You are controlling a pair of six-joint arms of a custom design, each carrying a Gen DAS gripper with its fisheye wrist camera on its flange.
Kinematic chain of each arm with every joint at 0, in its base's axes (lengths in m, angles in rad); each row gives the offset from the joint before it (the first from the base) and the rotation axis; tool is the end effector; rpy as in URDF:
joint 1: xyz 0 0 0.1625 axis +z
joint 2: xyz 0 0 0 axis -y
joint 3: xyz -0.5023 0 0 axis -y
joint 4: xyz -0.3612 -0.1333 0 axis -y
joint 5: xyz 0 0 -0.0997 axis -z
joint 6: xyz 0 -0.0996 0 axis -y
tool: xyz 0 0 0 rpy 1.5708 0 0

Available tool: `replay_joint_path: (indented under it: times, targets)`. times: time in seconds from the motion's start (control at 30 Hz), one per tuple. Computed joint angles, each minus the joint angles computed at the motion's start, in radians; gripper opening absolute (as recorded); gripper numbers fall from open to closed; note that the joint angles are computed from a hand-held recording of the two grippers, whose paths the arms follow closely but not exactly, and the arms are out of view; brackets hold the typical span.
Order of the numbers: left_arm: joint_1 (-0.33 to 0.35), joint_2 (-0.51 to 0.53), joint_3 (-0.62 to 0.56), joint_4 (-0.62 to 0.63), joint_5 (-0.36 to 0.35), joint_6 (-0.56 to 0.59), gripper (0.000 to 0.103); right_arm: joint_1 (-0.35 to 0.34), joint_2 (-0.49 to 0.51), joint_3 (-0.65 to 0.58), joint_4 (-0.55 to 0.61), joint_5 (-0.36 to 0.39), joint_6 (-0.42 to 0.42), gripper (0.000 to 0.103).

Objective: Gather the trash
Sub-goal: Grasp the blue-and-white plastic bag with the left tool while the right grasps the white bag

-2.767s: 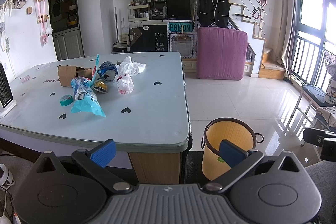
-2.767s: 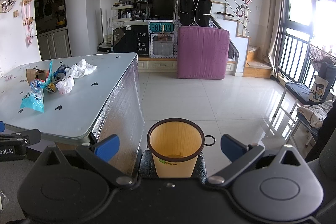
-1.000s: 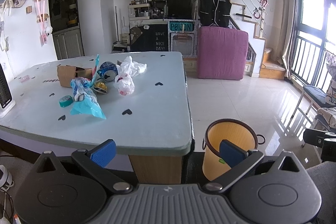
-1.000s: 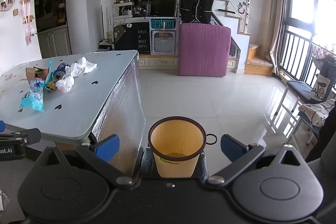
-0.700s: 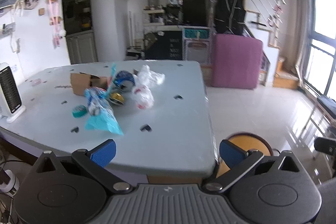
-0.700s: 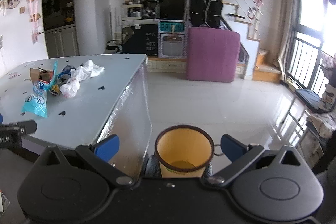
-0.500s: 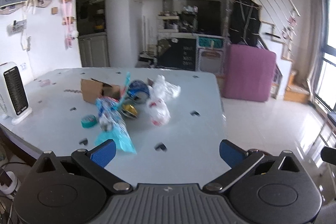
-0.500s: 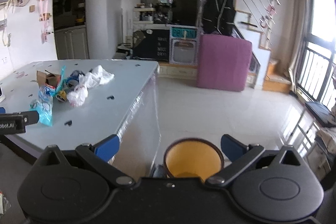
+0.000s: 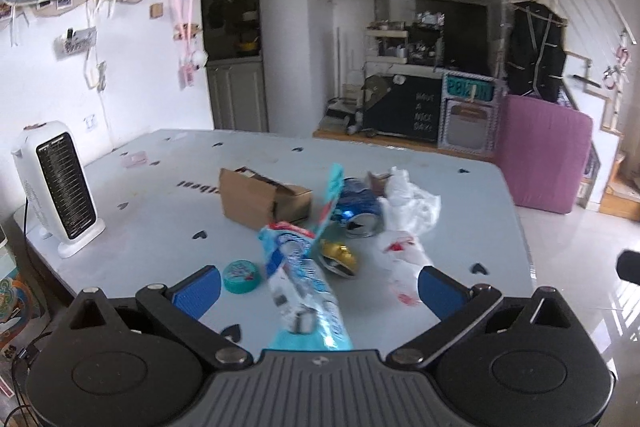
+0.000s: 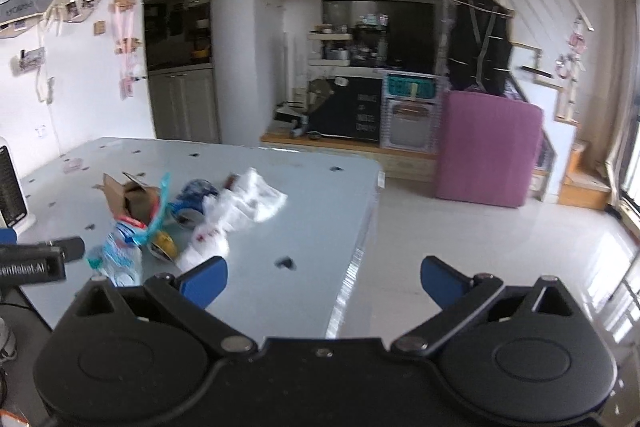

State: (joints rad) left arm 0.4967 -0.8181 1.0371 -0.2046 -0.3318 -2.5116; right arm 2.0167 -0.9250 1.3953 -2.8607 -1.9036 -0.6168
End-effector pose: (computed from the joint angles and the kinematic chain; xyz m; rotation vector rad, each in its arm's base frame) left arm -0.4737 -0.5155 0.3514 -0.1591 1.7169 -1.2839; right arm 0.4192 -0.6433 0.4086 1.1313 -2.2920 1.0668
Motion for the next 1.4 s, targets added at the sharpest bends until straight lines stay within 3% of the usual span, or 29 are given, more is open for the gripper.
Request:
replay_joint_path:
  times: [0.27, 0.37, 0.53, 0.7, 0.77, 0.87, 0.93, 1.1, 1.3, 1.4]
  targets:
    - [0.059, -0.042, 0.006, -0.098, -0.028, 0.125, 0.103, 0.027, 0.154, -0.163, 0.084, 0.027, 0.017, 0.103]
    - [0.082, -0.052, 0.021, -0.162, -0.037, 0.196, 0.103, 0.010, 0.186, -0.192, 0.122, 0.135, 0.091, 0.103]
    - [0.116, -0.060, 0.056, -0.280, -0.080, 0.328, 0.103, 0.029, 0.280, -0.323, 0.282, 0.068, 0.152, 0.103]
    - [0.129, -0.109, 0.158, -0.535, -0.100, 0.511, 0.103, 0.027, 0.372, -0.456, 0.411, 0.025, 0.253, 0.101]
    - [0.135, -0.119, 0.180, -0.593, -0.113, 0.537, 0.103, 0.026, 0.411, -0.521, 0.471, 0.017, 0.299, 0.084]
    - [0.142, -0.122, 0.186, -0.636, -0.132, 0.573, 0.103, 0.026, 0.460, -0.605, 0.560, -0.001, 0.384, 0.073]
    - [0.148, -0.131, 0.201, -0.697, -0.147, 0.618, 0.103, 0.027, 0.484, -0.636, 0.592, -0.012, 0.393, 0.071]
    - [0.160, -0.152, 0.233, -0.818, -0.166, 0.689, 0.103, 0.027, 0.490, -0.625, 0.622, -0.027, 0.370, 0.040]
    - [0.167, -0.164, 0.249, -0.853, -0.152, 0.657, 0.101, 0.012, 0.418, -0.491, 0.539, 0.004, 0.318, 0.028]
    - [0.169, -0.185, 0.289, -0.931, -0.141, 0.670, 0.087, 0.003, 0.370, -0.415, 0.500, 0.014, 0.288, 0.025]
